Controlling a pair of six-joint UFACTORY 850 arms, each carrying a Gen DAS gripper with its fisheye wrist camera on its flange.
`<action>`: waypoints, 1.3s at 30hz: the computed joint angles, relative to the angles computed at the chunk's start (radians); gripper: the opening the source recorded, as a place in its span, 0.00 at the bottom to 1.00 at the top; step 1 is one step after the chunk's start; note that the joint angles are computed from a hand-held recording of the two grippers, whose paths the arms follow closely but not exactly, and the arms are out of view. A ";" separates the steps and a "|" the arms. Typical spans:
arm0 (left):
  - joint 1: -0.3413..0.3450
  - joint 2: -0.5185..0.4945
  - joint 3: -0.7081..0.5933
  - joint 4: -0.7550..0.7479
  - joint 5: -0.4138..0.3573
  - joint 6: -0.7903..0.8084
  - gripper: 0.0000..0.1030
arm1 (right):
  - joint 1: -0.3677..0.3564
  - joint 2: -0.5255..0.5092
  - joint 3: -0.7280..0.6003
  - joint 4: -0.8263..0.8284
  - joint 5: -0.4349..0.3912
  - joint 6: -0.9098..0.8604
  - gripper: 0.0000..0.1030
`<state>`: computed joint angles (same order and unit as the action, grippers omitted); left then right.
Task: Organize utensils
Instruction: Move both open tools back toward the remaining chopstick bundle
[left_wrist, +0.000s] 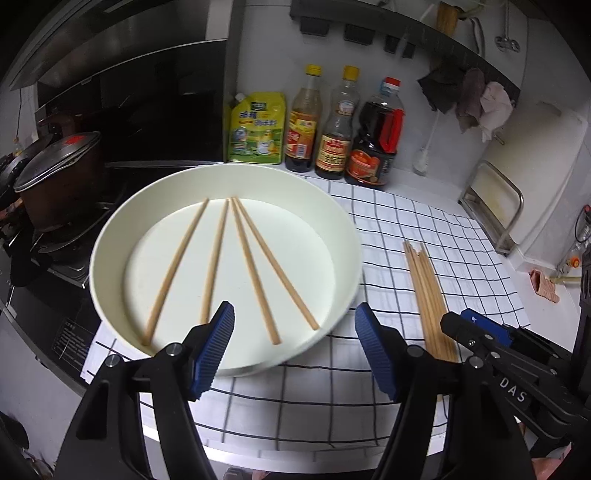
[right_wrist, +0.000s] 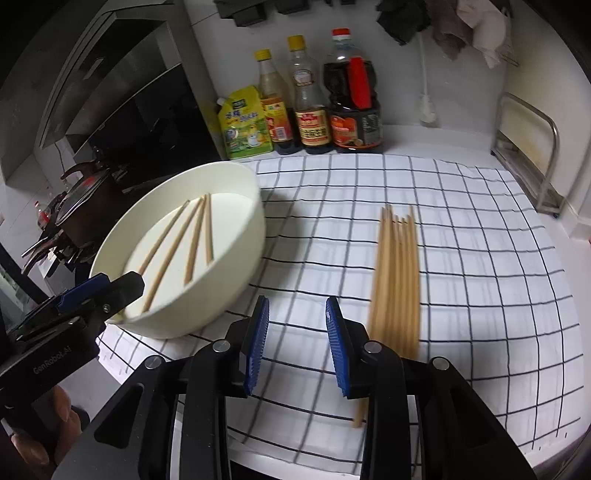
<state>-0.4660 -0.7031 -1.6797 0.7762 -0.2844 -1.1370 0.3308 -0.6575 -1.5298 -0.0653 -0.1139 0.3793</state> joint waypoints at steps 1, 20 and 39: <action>-0.006 -0.006 -0.009 -0.015 -0.001 0.017 0.65 | -0.005 0.003 0.008 -0.018 0.001 0.018 0.30; -0.071 -0.162 -0.211 -0.251 -0.072 0.269 0.73 | -0.090 -0.042 0.008 -0.322 -0.025 0.318 0.40; -0.086 -0.288 -0.364 -0.296 -0.118 0.302 0.76 | -0.102 -0.156 -0.118 -0.335 -0.136 0.279 0.40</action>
